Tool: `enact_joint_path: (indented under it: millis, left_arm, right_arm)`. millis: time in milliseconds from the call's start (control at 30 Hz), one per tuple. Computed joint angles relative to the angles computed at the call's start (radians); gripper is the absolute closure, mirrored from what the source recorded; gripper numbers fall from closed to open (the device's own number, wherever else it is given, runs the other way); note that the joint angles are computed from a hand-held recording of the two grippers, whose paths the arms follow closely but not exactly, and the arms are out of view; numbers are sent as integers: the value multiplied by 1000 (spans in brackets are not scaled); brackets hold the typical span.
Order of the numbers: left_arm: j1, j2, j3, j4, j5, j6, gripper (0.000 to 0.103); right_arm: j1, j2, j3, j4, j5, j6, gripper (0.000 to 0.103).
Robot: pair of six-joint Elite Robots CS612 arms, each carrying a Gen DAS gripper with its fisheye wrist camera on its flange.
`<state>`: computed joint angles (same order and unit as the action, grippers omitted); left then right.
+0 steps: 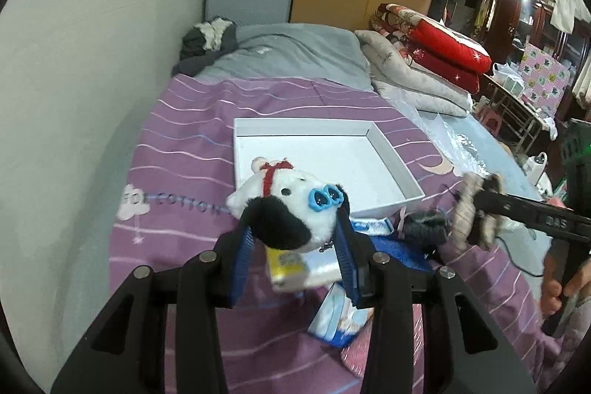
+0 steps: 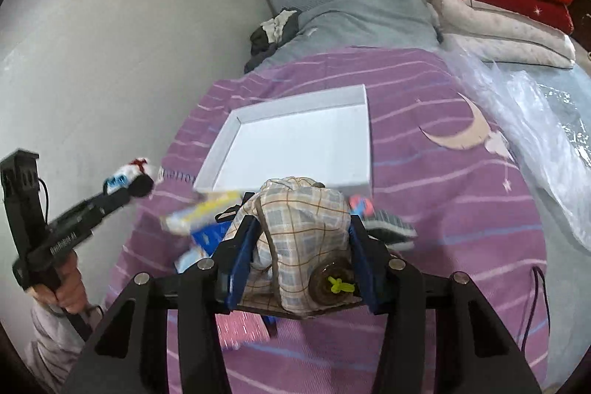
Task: Organize soft objects
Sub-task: 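Lower the plush toy and beige pouch into the white tray while both grippers open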
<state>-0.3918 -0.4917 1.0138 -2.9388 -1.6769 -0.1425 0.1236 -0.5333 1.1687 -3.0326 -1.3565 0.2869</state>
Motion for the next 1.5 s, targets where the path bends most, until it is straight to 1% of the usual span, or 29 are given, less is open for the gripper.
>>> enact_joint_path:
  millis: [33, 133, 200, 267, 333, 433, 467, 533, 700, 767, 867, 933, 967, 1033, 1067, 1100, 1167, 1200, 1267, 1300, 1333, 1367, 1400, 1433, 1500]
  left_arm:
    - [6, 19, -42, 35, -39, -11, 60]
    - [15, 67, -142, 116, -107, -32, 60]
    - [18, 106, -226, 187, -124, -36, 60]
    - [18, 137, -290, 240, -131, -41, 60]
    - [16, 169, -351, 285, -117, -39, 60]
    - [13, 203, -411, 327, -98, -40, 60]
    - [13, 216, -435, 345, -94, -40, 60]
    - [10, 235, -467, 369, -80, -37, 60]
    - [-3, 274, -526, 423, -12, 1, 60]
    - [-5, 294, -560, 461, -4, -2, 60]
    - [-6, 313, -593, 521, 1, -4, 60]
    - [-11, 309, -583, 543, 21, 21, 60]
    - [-14, 307, -580, 565, 42, 38, 60]
    - [-17, 303, -571, 579, 74, 42, 61]
    - [-17, 300, -565, 582, 89, 23, 61]
    - [-15, 299, -566, 595, 103, -6, 64]
    - [-5, 315, -605, 648, 72, -47, 64]
    - [-6, 317, -610, 656, 78, -47, 64]
    - [-12, 307, -587, 634, 104, -44, 63]
    - [-12, 302, -576, 619, 102, -44, 58]
    - [-12, 304, -580, 618, 92, -47, 56]
    - [-10, 303, -581, 619, 71, -50, 50]
    - [-8, 292, -562, 606, 51, -50, 43]
    - [-7, 280, -541, 591, 39, -53, 40]
    - [-8, 251, -491, 549, 33, -60, 38]
  right_arm:
    - [0, 12, -31, 22, 0, 12, 55]
    - [-2, 63, -146, 104, 16, 70, 55]
    - [-1, 103, -235, 164, 10, 93, 55]
    - [5, 137, -310, 215, -21, 88, 55]
    - [10, 168, -380, 257, -44, 78, 55]
    - [10, 217, -478, 335, -29, 90, 55]
    - [10, 226, -495, 348, -25, 95, 55]
    - [11, 254, -547, 389, -21, 100, 55]
    - [18, 317, -658, 488, -30, 95, 55]
    - [19, 349, -718, 547, -42, 107, 55]
    - [18, 377, -770, 615, -55, 118, 55]
    - [21, 393, -802, 666, -86, 101, 55]
    - [21, 405, -823, 700, -90, 90, 55]
    - [16, 415, -838, 733, -59, 90, 55]
    - [15, 413, -829, 731, -53, 91, 55]
    - [14, 407, -813, 720, -52, 88, 55]
    - [14, 394, -785, 697, -58, 78, 55]
    - [16, 393, -782, 696, -65, 75, 54]
    - [21, 393, -782, 688, -86, 70, 51]
    - [23, 391, -778, 681, -94, 71, 49]
    - [24, 386, -766, 666, -100, 71, 46]
    - [25, 372, -732, 625, -102, 73, 44]
    - [25, 360, -708, 597, -103, 75, 39]
    - [26, 347, -682, 568, -107, 77, 34]
    - [28, 312, -613, 491, -123, 78, 29]
